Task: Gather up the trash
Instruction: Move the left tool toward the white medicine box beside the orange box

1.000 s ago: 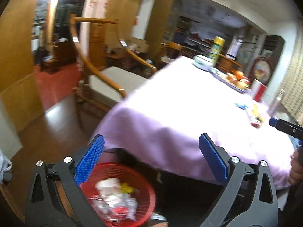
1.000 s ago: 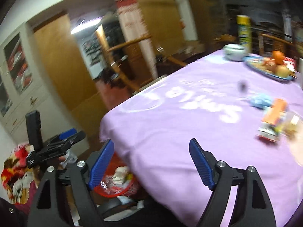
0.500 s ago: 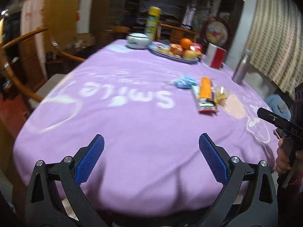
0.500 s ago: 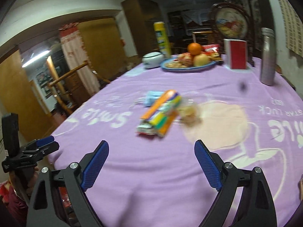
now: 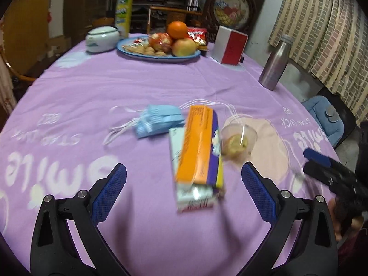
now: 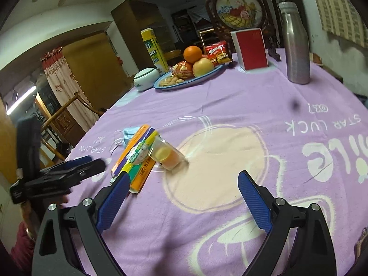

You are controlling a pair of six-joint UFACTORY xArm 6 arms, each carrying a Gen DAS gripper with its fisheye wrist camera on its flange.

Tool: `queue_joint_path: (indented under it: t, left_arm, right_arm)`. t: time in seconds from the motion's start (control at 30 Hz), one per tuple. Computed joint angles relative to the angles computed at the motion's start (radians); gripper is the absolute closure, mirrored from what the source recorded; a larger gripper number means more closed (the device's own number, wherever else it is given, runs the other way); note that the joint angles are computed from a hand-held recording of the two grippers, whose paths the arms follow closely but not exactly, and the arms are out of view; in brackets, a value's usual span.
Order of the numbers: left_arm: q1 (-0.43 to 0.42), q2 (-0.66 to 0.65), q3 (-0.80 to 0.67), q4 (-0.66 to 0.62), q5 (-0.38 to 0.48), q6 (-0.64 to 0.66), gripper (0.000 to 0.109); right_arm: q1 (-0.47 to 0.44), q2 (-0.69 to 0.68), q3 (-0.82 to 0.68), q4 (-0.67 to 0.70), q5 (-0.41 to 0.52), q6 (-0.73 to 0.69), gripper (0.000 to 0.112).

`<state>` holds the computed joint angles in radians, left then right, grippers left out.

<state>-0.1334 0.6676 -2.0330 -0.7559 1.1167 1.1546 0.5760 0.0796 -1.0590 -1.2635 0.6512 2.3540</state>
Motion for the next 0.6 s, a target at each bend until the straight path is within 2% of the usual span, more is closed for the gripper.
queue_joint_path:
  t: [0.13,0.23,0.33,0.4,0.5,0.53,0.6]
  left_arm:
    - [-0.04,0.063,-0.082,0.036,0.008,-0.054,0.012]
    - [-0.049,0.097,-0.126,0.031,0.057,-0.068,0.012]
    - [-0.038,0.14,-0.195,0.015,0.192,-0.053,0.012]
    - [-0.021,0.141,-0.206,-0.015,0.285,0.013,0.013]
    - [0.014,0.169,-0.267,-0.045,0.433,0.073,0.013]
    - [0.015,0.163,-0.255,-0.043,0.432,0.084,0.013]
    - [0.009,0.108,-0.159,-0.025,0.337,0.121,0.012]
  right_arm:
    - [-0.013,0.003,0.009,-0.016,-0.041,0.021,0.019]
    - [-0.021,0.0,0.02,-0.04,-0.065,0.058,0.018]
    - [-0.026,-0.007,0.03,-0.047,-0.076,0.08,0.018]
    - [-0.018,-0.018,0.042,-0.06,-0.055,0.109,0.018]
    - [0.013,-0.05,0.071,-0.084,0.026,0.183,0.018]
    - [0.02,-0.059,0.083,-0.09,0.044,0.212,0.018]
    - [0.016,-0.07,0.103,-0.118,0.031,0.268,0.018]
